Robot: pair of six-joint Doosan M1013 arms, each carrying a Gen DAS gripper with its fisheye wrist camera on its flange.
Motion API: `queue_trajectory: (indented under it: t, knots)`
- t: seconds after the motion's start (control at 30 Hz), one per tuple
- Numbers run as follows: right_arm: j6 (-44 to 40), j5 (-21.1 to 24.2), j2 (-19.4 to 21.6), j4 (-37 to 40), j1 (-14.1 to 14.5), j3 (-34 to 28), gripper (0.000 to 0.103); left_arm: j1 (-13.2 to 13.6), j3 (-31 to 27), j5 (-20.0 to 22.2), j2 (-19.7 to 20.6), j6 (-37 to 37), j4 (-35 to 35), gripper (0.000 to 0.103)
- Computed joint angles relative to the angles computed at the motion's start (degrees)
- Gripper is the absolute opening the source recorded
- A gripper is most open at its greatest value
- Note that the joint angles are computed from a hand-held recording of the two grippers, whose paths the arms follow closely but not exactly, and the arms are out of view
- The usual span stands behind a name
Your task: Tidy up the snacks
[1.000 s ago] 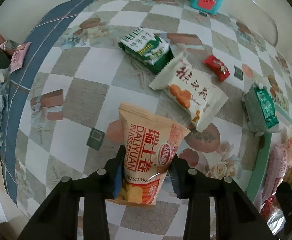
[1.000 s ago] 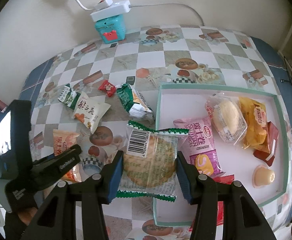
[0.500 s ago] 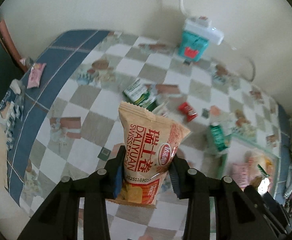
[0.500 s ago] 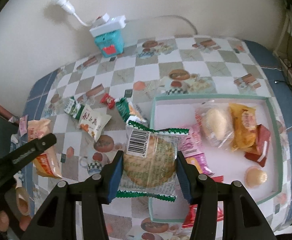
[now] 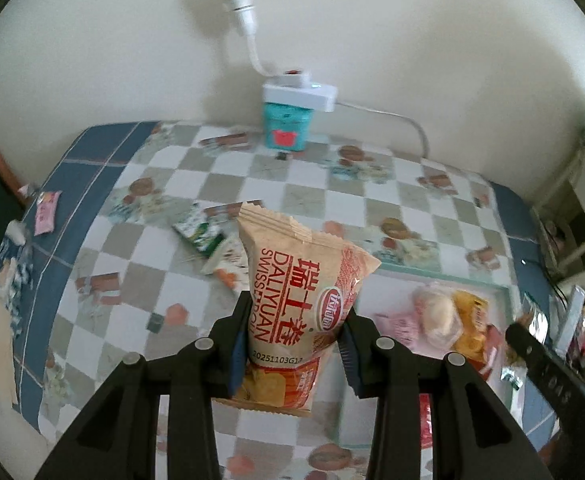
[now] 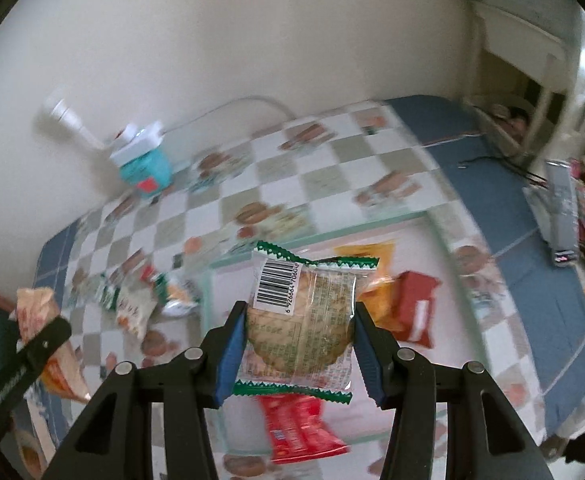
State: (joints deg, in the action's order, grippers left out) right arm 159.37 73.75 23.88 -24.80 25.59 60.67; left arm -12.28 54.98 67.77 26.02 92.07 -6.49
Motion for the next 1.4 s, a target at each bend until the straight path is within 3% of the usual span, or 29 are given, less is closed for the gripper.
queue_trajectory:
  t: [0.6,1.0,1.4]
  knots:
    - [4.82,2.25,-5.13,-2.33,-2.14,7.28,0.053,-9.36,6.83,1.33,-2.63,12.17,1.92,0.041]
    - [2.35,-0.79,-4.11,9.38,-5.04,10.04,0.054,-9.42,5.75,8.27,0.30,8.74,-0.89,0.041]
    - [4.58,0.71,-4.07,7.86,-4.82,9.67,0.054,-9.19,4.84,9.83,1.29,9.65,-5.29,0.041]
